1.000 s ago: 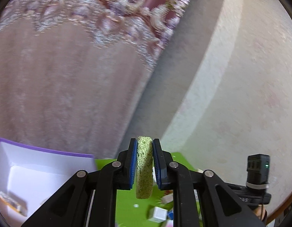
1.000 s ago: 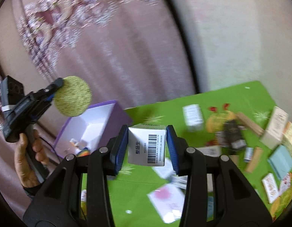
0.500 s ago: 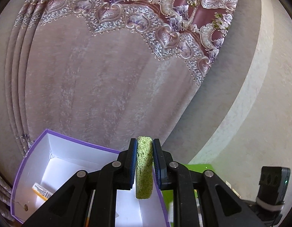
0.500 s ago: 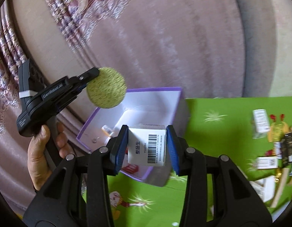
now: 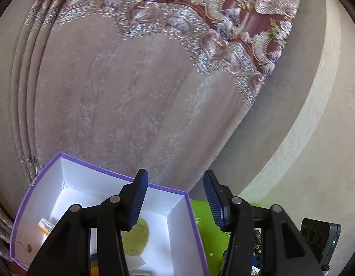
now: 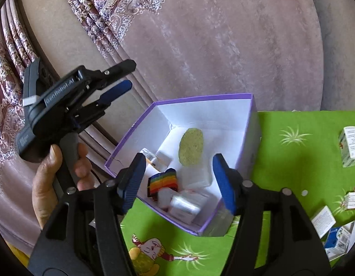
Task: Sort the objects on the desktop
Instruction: 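Open both grippers to drop the sponge and white box inside, then move both grippers back toward the pile of boxes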
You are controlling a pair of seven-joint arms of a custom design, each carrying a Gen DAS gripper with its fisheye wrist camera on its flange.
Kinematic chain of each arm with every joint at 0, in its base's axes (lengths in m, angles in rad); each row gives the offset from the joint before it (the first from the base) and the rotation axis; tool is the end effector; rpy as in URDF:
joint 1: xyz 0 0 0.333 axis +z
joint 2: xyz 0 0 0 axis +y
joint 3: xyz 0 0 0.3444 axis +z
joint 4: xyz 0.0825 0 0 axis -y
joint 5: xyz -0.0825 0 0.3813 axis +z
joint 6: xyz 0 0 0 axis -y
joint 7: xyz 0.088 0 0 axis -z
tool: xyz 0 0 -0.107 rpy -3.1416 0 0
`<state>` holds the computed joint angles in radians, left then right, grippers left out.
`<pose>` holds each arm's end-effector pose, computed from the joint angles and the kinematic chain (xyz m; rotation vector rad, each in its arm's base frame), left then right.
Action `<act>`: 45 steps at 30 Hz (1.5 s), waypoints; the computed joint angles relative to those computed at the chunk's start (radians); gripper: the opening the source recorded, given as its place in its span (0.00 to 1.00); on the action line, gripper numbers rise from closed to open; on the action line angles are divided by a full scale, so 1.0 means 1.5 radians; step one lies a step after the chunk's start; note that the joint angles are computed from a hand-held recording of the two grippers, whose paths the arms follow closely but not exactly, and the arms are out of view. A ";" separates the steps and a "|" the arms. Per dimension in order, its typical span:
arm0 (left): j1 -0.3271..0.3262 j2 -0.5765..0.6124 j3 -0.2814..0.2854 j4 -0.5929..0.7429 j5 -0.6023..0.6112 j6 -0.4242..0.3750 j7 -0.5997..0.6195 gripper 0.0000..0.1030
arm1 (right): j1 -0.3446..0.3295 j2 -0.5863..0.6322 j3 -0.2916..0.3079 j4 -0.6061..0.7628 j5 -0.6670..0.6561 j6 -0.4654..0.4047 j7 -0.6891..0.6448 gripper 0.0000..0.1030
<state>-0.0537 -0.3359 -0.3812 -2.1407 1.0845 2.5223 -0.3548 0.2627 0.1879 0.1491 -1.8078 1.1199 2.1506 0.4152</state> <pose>0.4361 -0.2425 0.6350 -2.0026 0.8707 -1.1239 0.5738 0.2842 0.5053 -2.0587 0.6360 0.3287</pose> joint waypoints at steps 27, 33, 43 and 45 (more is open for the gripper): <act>-0.208 0.350 0.081 0.362 -0.032 -0.063 0.247 0.70 | -0.087 0.002 -0.057 -0.041 -0.005 0.154 -0.036 0.64; -0.242 0.437 0.114 0.442 -0.098 -0.034 0.322 0.80 | -0.110 0.030 -0.051 -0.019 -0.045 0.182 -0.027 0.64; -0.288 0.598 0.157 0.636 -0.264 -0.102 0.432 0.85 | -0.115 0.097 -0.043 0.028 -0.201 0.290 0.051 0.64; -0.268 0.600 0.150 0.613 -0.307 -0.031 0.461 0.85 | -0.113 0.113 -0.043 0.040 -0.253 0.314 0.074 0.64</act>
